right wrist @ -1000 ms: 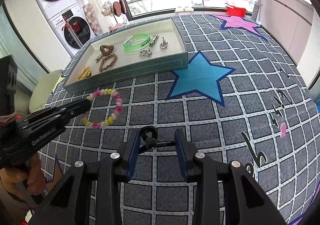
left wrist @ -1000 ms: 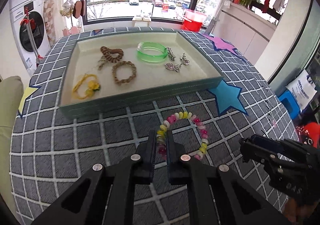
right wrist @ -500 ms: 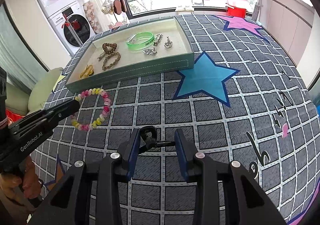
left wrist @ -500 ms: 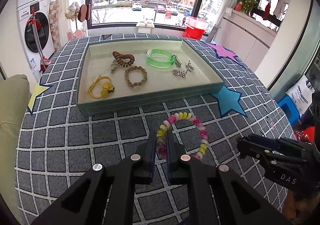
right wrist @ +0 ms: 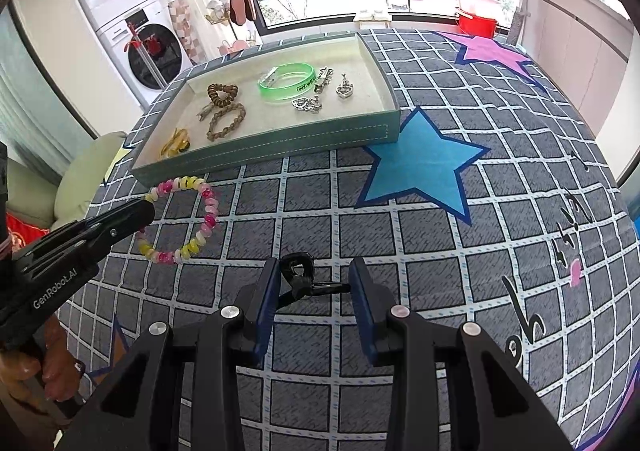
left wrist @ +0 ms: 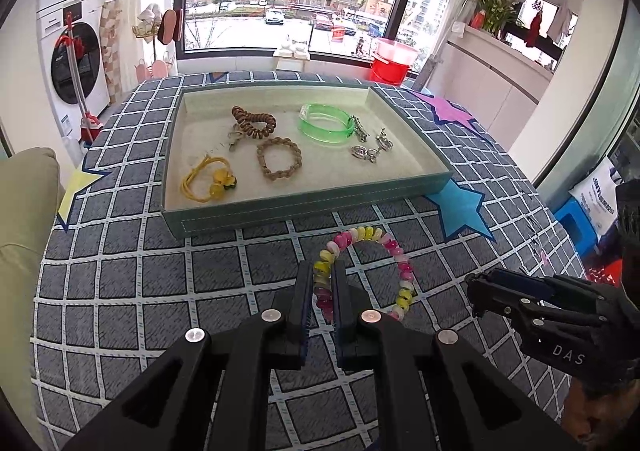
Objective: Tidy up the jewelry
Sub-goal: 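Carry the claw clip and pink-and-yellow beaded bracelet into the tray and open both tools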
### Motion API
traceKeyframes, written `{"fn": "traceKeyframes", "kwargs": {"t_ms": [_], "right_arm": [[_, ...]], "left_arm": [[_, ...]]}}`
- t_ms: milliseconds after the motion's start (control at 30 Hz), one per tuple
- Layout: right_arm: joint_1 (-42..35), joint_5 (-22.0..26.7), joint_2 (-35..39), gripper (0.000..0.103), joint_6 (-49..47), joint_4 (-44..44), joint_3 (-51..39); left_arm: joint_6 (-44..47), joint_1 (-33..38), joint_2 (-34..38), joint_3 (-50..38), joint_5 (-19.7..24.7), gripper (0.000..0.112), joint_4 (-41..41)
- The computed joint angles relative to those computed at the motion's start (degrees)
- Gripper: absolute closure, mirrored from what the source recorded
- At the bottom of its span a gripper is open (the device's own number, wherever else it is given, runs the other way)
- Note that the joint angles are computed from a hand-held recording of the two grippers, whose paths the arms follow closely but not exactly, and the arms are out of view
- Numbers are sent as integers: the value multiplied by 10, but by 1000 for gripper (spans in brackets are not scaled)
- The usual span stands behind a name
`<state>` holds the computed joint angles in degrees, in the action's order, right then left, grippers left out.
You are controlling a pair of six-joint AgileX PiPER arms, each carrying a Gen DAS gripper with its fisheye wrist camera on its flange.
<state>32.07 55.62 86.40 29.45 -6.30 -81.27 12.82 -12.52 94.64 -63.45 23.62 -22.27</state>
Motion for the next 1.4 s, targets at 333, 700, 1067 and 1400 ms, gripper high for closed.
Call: {"fn": "traceKeyframes", "kwargs": {"t_ms": [333, 700, 1067, 1400], "right_arm": [[-8, 8, 26, 65, -19, 9, -42], [-33, 21, 60, 65, -47, 28, -108], [-55, 44, 118, 65, -75, 37, -203], [-74, 95, 225, 65, -107, 45, -363]], "left_arm": [[22, 18, 0, -19, 0, 89, -31], [14, 32, 19, -62, 1, 89, -36], [-23, 36, 48, -103, -1, 89, 5], [-114, 36, 124, -213, 27, 89, 103]]}}
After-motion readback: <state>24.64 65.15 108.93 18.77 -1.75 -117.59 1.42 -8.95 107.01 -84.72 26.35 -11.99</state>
